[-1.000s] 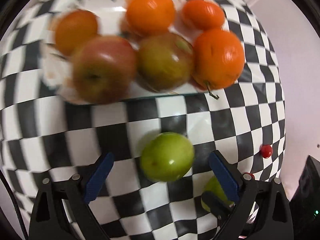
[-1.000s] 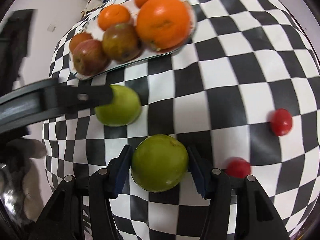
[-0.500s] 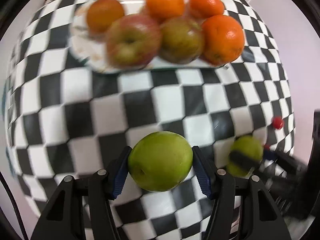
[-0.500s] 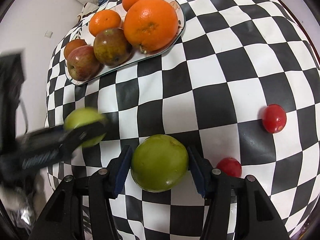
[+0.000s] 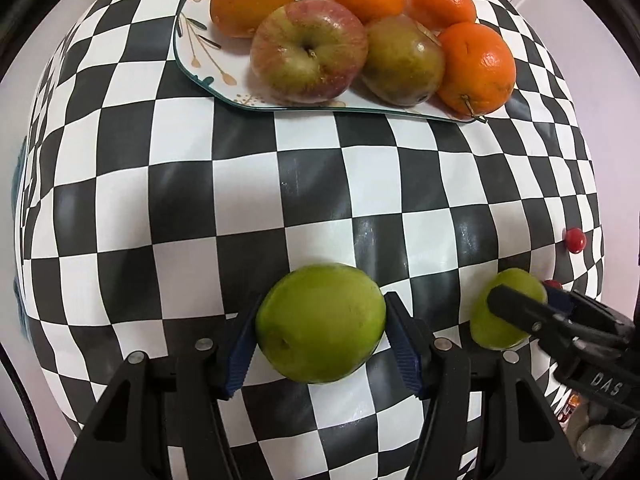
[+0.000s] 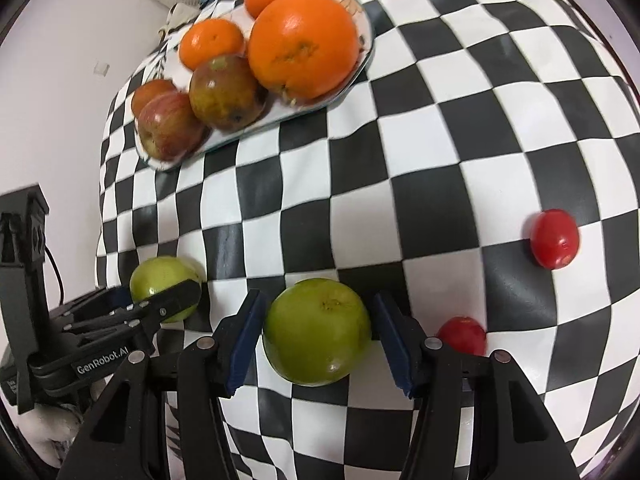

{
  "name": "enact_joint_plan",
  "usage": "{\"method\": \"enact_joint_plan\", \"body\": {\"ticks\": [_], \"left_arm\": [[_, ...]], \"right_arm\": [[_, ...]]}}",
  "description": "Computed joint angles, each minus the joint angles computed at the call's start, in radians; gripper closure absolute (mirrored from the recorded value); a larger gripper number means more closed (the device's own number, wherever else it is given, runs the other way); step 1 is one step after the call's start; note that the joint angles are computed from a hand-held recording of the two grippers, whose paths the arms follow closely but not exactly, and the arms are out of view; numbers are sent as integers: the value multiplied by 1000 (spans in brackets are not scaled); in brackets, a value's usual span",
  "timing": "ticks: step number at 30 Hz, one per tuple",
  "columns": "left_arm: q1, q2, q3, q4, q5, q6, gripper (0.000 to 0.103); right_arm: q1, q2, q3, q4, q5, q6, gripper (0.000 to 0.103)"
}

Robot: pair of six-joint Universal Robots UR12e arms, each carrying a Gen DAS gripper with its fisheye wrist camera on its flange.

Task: Organize fruits
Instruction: 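Carry the green apple with the right tool while the left tool carries its green apple onto the plate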

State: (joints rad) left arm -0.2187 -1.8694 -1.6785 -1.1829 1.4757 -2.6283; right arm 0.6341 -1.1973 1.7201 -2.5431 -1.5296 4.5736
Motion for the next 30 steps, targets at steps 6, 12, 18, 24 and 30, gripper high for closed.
{"method": "enact_joint_plan", "body": {"ticks": [6,12,18,24,30], "left_arm": [[3,4,3,-8,-3,2,46],[3,1,31,-31,-19,11,46],[9,1,68,-52,-52,12,46],[23,-18,159,-119,-148,0,46],[4,-107,327,-126,-181,-25,46]], "right_arm": [[7,25,-36,33,5,-31,45],[19,37,-68,72,-30,-37,46],[5,31,-38,-36,-23,31,46],[-21,20,-52,-78,-51,4,46],[-67,28,-128,-34,-104,-109,46]]}}
